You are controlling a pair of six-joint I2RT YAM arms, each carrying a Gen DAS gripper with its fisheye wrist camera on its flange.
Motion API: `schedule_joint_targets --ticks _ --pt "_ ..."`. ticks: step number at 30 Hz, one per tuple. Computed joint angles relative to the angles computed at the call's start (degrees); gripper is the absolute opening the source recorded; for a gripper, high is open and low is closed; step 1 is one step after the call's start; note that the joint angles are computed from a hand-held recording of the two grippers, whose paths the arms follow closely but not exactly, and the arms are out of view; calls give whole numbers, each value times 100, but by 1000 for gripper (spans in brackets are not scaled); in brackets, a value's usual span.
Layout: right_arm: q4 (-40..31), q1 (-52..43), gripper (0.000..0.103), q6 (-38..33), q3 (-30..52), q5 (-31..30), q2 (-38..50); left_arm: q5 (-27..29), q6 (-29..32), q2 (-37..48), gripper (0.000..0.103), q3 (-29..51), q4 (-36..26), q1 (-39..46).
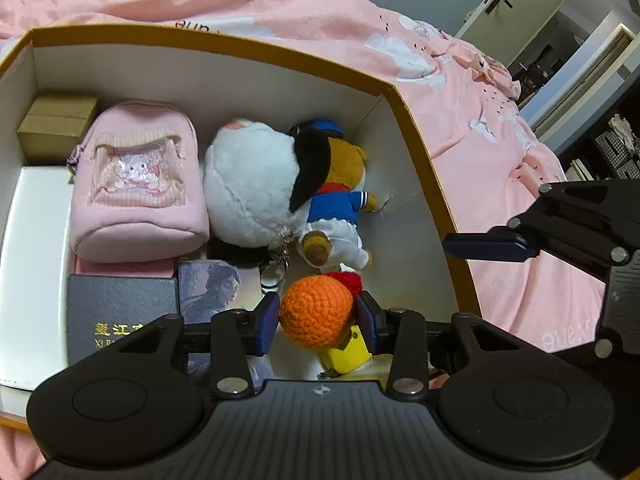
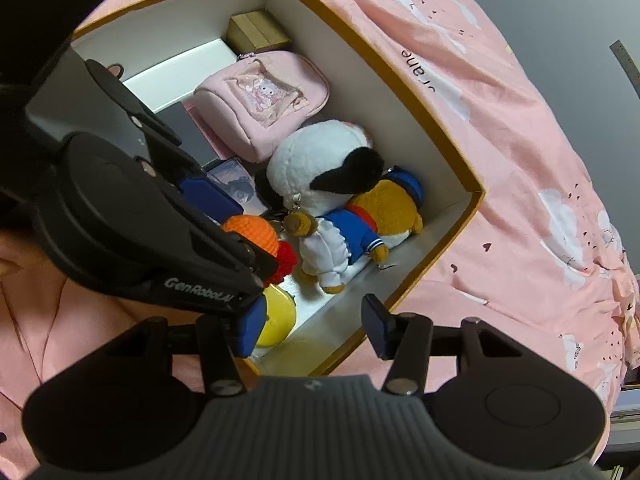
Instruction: Organize objects
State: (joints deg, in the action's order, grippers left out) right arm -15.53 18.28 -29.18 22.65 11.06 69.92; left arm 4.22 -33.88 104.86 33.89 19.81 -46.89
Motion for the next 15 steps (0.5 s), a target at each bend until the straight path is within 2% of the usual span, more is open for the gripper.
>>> schedule_joint_targets --ticks 3,5,7,13,15 --pt "-67 72 59 60 -40 39 -164 -82 -24 -57 52 -36 62 -24" --pt "-108 127 61 87 -80 98 -287 -197 -49 -141 63 -101 130 -75" --pt "-150 179 63 114 -125 149 -419 -421 -77 -272 68 -186 189 -161" --pt "-250 261 65 300 -241 245 -832 -1554 -193 -873 76 -543 262 -579" --pt "-295 252 78 397 -280 213 -1013 -2085 -222 -1104 77 -647 244 -771"
